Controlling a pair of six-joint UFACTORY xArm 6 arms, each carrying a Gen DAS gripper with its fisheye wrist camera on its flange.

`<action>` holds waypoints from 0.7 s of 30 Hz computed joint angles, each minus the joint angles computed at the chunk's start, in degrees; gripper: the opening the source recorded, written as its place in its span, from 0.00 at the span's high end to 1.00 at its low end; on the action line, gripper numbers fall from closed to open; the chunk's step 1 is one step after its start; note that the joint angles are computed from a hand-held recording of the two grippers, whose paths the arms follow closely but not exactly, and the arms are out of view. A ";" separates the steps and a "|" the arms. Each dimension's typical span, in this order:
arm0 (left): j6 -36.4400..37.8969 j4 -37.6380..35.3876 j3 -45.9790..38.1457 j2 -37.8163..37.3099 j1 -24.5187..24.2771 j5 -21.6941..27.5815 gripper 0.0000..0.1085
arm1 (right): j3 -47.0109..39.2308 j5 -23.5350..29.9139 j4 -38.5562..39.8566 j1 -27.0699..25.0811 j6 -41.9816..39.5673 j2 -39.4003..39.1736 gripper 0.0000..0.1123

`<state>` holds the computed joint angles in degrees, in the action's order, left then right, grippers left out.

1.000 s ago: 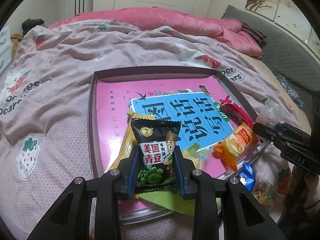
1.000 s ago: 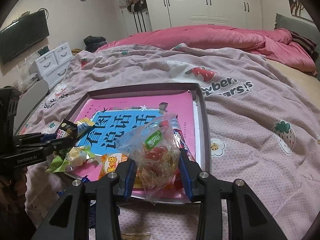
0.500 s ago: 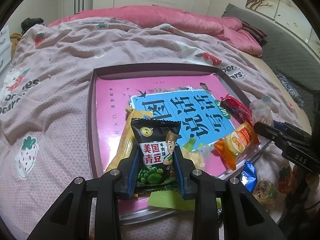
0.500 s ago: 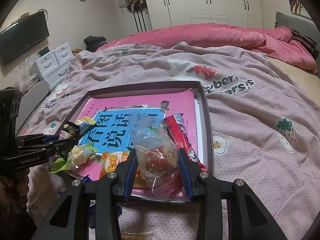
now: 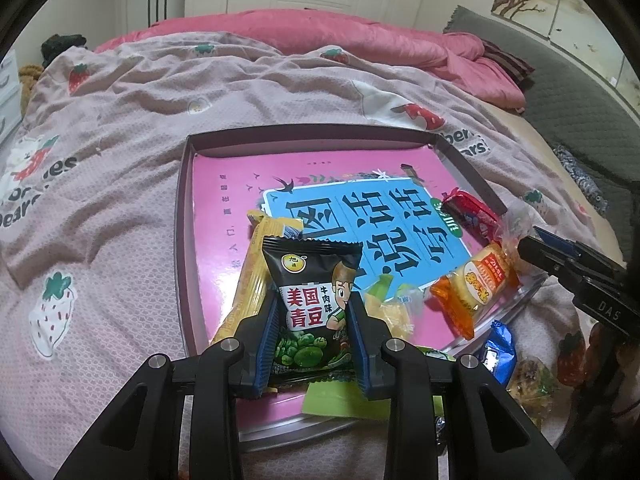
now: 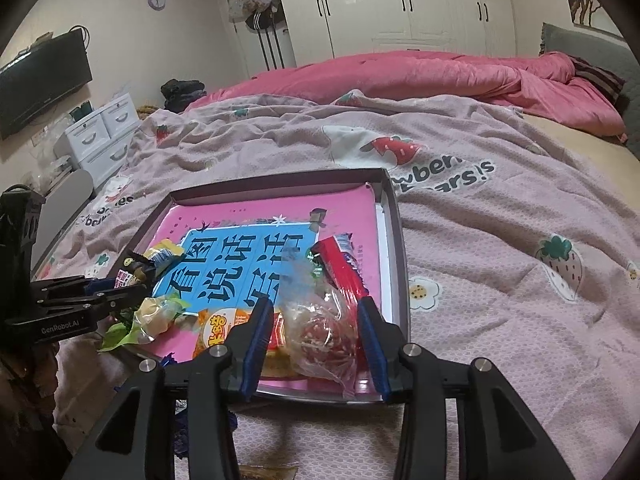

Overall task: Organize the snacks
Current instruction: 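Lower the pea pack onto the tray with the left tool while the right tool lowers the candy bag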

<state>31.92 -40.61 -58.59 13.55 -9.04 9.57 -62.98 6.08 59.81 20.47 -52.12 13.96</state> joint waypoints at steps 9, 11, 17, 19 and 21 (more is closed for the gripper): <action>-0.26 -0.15 0.00 -0.24 0.19 0.52 0.68 | 0.07 -0.82 0.90 -0.35 -0.06 -0.10 0.61; -1.00 0.72 0.02 -0.22 0.28 0.39 0.68 | 0.20 -1.02 0.15 -0.45 0.84 -0.10 0.61; -1.51 1.59 0.35 -0.62 0.30 -0.01 0.66 | 0.05 -1.12 0.93 -0.76 0.75 -0.11 0.60; -0.22 0.36 0.36 -0.87 0.26 -0.09 0.62 | -0.02 -1.18 1.14 -0.79 0.55 -0.05 0.60; 0.62 -0.51 0.41 -1.12 0.24 -0.24 0.61 | -0.12 -1.09 1.12 -0.84 0.54 0.01 0.60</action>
